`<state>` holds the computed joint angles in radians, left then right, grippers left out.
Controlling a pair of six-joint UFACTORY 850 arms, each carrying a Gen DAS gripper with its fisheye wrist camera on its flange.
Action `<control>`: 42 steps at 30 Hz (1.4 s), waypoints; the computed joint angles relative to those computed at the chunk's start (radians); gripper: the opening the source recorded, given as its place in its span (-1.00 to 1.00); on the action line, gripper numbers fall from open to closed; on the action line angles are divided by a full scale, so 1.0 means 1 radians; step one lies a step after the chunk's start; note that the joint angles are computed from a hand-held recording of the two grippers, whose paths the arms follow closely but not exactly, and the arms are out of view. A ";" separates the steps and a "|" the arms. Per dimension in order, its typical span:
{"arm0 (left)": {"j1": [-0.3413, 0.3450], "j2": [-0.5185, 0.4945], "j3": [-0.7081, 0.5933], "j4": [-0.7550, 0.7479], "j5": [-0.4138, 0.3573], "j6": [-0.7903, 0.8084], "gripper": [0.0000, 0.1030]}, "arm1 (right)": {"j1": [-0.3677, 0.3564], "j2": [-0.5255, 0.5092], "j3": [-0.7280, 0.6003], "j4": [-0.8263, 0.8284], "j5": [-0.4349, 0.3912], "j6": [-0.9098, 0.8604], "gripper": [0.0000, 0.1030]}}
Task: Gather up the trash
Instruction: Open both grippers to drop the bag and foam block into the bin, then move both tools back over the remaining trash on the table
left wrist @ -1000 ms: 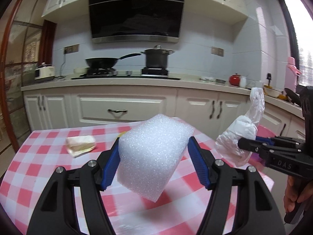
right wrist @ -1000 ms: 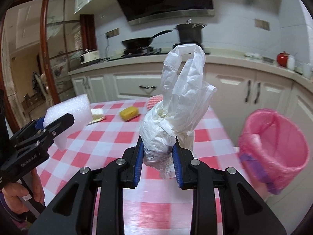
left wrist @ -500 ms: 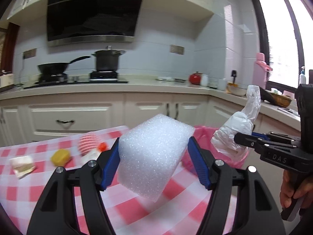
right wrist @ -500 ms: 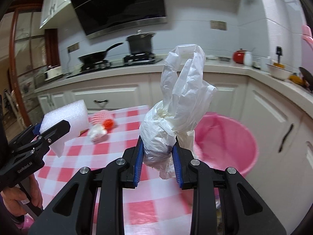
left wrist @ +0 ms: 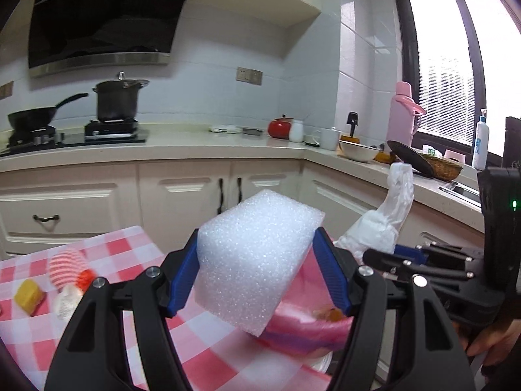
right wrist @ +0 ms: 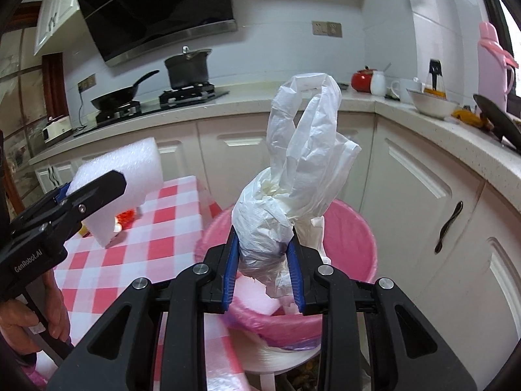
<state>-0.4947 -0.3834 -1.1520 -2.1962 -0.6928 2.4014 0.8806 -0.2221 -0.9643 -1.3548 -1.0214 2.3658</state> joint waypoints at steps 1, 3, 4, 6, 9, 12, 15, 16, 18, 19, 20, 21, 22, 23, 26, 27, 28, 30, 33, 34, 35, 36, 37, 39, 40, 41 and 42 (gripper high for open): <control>-0.010 -0.014 -0.018 0.004 0.007 -0.008 0.28 | -0.007 0.006 0.011 -0.002 0.009 0.008 -0.45; -0.025 -0.038 -0.047 0.015 0.020 -0.022 0.28 | -0.021 0.013 0.025 -0.009 0.027 0.019 -0.44; -0.034 -0.056 -0.070 0.029 0.029 -0.041 0.29 | -0.029 0.019 0.037 -0.014 0.037 0.028 -0.44; -0.051 -0.091 -0.112 0.043 0.052 -0.073 0.29 | -0.043 0.028 0.053 -0.024 0.056 0.045 -0.42; -0.063 -0.135 -0.168 0.094 0.070 -0.156 0.29 | -0.065 0.035 0.075 -0.039 0.086 0.068 -0.41; -0.074 -0.172 -0.218 0.137 0.087 -0.221 0.29 | -0.082 0.039 0.091 -0.061 0.112 0.082 -0.40; -0.090 -0.202 -0.263 0.172 0.103 -0.248 0.31 | -0.102 0.040 0.101 -0.080 0.146 0.079 -0.36; -0.092 -0.207 -0.272 0.180 0.106 -0.258 0.32 | -0.107 0.039 0.103 -0.085 0.157 0.075 -0.28; -0.100 -0.217 -0.288 0.169 0.122 -0.257 0.45 | -0.110 0.037 0.108 -0.088 0.154 0.076 0.07; -0.102 -0.218 -0.290 0.154 0.124 -0.249 0.48 | -0.110 0.039 0.115 -0.094 0.151 0.089 0.19; -0.103 -0.220 -0.292 0.144 0.127 -0.244 0.53 | -0.109 0.039 0.116 -0.092 0.149 0.094 0.19; -0.104 -0.221 -0.296 0.146 0.130 -0.248 0.54 | -0.109 0.041 0.120 -0.088 0.146 0.098 0.19; -0.105 -0.222 -0.299 0.147 0.133 -0.248 0.54 | -0.108 0.043 0.124 -0.086 0.142 0.102 0.19; -0.106 -0.222 -0.299 0.141 0.138 -0.238 0.54 | -0.105 0.045 0.129 -0.084 0.137 0.107 0.19; -0.106 -0.211 -0.282 0.121 0.143 -0.206 0.54 | -0.091 0.053 0.140 -0.074 0.121 0.122 0.19; -0.106 -0.207 -0.276 0.114 0.145 -0.198 0.56 | -0.084 0.055 0.142 -0.069 0.115 0.125 0.19; -0.104 -0.201 -0.266 0.105 0.145 -0.186 0.58 | -0.079 0.057 0.144 -0.063 0.111 0.124 0.19; -0.100 -0.185 -0.239 0.075 0.148 -0.145 0.65 | -0.064 0.057 0.141 -0.048 0.099 0.120 0.19; -0.093 -0.149 -0.185 -0.012 0.156 -0.035 0.78 | -0.036 0.050 0.125 -0.023 0.069 0.106 0.19; -0.088 -0.133 -0.159 -0.054 0.156 0.010 0.82 | -0.025 0.048 0.118 -0.019 0.058 0.105 0.19; -0.082 -0.117 -0.135 -0.091 0.153 0.049 0.88 | -0.018 0.047 0.114 -0.018 0.051 0.105 0.19; -0.077 -0.103 -0.114 -0.128 0.150 0.090 0.91 | -0.006 0.044 0.105 -0.016 0.039 0.104 0.19; -0.072 -0.089 -0.094 -0.166 0.149 0.133 0.91 | 0.005 0.040 0.095 -0.016 0.027 0.104 0.19; -0.055 -0.050 -0.041 -0.237 0.144 0.220 0.91 | 0.024 0.031 0.077 -0.020 0.011 0.106 0.19; -0.044 -0.034 -0.018 -0.247 0.138 0.239 0.91 | 0.033 0.024 0.066 -0.023 0.004 0.110 0.20; -0.035 -0.020 -0.001 -0.258 0.133 0.255 0.91 | 0.043 0.012 0.051 -0.028 -0.002 0.113 0.20; -0.021 0.002 0.030 -0.293 0.129 0.294 0.91 | 0.053 -0.002 0.034 -0.031 -0.009 0.112 0.20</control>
